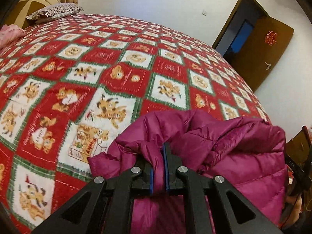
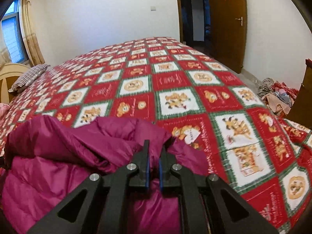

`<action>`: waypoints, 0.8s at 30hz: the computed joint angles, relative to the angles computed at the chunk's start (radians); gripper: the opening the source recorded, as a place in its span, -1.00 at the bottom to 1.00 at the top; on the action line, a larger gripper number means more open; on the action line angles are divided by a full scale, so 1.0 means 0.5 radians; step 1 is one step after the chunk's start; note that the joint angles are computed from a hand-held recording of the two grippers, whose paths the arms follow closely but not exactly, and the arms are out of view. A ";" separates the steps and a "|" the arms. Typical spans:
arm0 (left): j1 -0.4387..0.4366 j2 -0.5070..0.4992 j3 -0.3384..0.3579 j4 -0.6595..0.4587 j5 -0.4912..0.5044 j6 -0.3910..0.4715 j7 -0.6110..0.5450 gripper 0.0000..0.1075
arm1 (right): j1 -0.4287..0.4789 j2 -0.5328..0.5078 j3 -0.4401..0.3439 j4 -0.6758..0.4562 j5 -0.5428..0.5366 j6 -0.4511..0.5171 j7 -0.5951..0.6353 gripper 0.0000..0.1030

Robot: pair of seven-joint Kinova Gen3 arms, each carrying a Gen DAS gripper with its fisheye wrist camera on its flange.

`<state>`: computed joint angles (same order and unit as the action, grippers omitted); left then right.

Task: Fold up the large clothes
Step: 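Fold the held side over the jacket body and open both grippers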

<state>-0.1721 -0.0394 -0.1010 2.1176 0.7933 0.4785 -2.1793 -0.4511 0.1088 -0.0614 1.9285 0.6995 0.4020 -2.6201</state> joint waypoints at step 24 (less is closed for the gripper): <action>-0.811 -0.569 0.416 0.076 0.371 0.190 -0.243 0.54 | 0.095 -0.002 0.044 0.052 -0.376 -0.215 0.279 -0.19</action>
<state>-0.5776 -0.3240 0.1070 2.1557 0.9790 0.5736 -2.3009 -0.4034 0.1080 -0.0396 1.9545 0.5116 0.2947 -2.4808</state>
